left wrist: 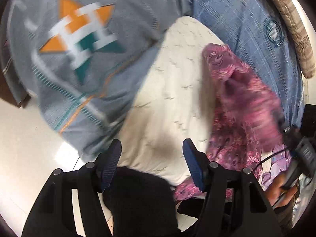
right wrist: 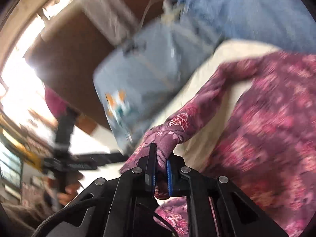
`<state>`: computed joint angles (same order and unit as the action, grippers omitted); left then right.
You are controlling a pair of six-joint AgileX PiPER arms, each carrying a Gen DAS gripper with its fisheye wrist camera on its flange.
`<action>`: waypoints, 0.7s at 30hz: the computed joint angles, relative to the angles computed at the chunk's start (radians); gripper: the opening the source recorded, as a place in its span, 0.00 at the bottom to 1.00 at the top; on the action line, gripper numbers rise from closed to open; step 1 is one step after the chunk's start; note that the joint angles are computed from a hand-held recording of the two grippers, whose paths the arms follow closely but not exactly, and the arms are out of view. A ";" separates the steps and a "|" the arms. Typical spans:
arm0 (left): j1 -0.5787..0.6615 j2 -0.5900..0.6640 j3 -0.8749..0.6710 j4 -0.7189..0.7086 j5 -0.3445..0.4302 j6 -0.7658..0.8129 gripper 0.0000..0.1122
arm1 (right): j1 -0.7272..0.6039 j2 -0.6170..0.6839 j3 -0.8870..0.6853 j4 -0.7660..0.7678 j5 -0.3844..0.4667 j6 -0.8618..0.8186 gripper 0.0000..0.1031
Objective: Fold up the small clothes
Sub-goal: 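Grasp the garment hem with the right gripper and lift it over the body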
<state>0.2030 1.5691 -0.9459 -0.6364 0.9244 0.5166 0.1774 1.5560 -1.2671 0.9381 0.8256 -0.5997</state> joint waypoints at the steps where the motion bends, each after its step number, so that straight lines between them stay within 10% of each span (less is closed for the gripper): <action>1: -0.042 0.000 -0.015 0.007 -0.007 -0.024 0.57 | -0.071 -0.032 0.015 0.052 0.025 -0.034 0.08; 12: -0.598 0.271 -0.441 0.186 -0.054 -0.415 0.57 | -0.883 -0.112 0.251 0.313 0.218 -0.339 0.08; 21: -0.723 0.546 -0.835 0.314 0.066 -0.650 0.57 | -0.981 0.048 0.294 0.231 0.093 -0.360 0.13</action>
<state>-0.5200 2.1153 -1.7813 -0.3229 0.9909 -0.1337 -0.8041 1.6038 -0.9731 1.1690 0.9184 -0.9595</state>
